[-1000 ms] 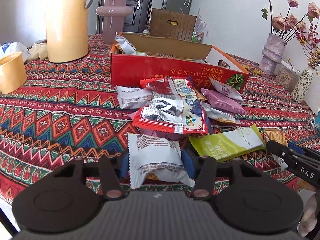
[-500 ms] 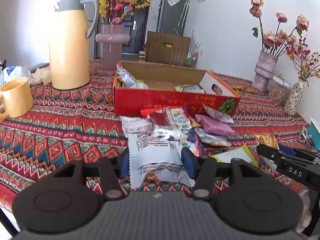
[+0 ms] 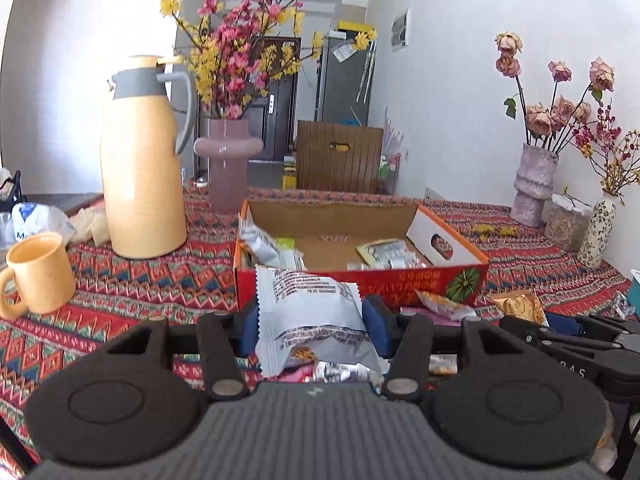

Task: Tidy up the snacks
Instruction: 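Carry the white packet with the left tool while the right tool carries the oat-cracker packet over the box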

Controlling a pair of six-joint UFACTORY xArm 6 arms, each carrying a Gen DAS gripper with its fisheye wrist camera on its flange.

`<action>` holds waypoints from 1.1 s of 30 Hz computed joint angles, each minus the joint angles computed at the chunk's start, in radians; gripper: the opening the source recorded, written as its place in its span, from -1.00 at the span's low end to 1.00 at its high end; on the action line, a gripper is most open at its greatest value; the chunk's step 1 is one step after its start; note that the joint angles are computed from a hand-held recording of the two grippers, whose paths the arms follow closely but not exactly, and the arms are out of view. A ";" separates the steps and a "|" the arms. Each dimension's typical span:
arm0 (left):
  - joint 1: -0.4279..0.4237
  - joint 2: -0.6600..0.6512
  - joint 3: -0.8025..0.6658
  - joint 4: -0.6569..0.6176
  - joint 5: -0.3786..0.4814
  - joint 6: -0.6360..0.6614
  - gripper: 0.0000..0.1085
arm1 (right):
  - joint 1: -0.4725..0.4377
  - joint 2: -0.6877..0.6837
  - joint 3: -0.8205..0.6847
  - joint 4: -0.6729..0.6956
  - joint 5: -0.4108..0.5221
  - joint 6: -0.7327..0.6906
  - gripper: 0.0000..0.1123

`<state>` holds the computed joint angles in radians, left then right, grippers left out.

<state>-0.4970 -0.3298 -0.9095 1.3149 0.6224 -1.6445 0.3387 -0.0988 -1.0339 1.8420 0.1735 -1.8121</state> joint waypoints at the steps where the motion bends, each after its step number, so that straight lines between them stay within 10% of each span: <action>1: 0.005 0.009 -0.011 0.011 -0.001 -0.002 -0.02 | 0.001 0.011 -0.015 0.005 -0.001 -0.005 -0.28; 22: 0.065 0.268 -0.281 0.195 0.017 -0.001 -0.02 | 0.024 0.301 -0.384 -0.132 -0.066 0.138 -0.28; 33: 0.138 0.432 -0.452 0.172 -0.046 0.055 -0.02 | 0.027 0.513 -0.639 -0.512 -0.089 0.502 -0.28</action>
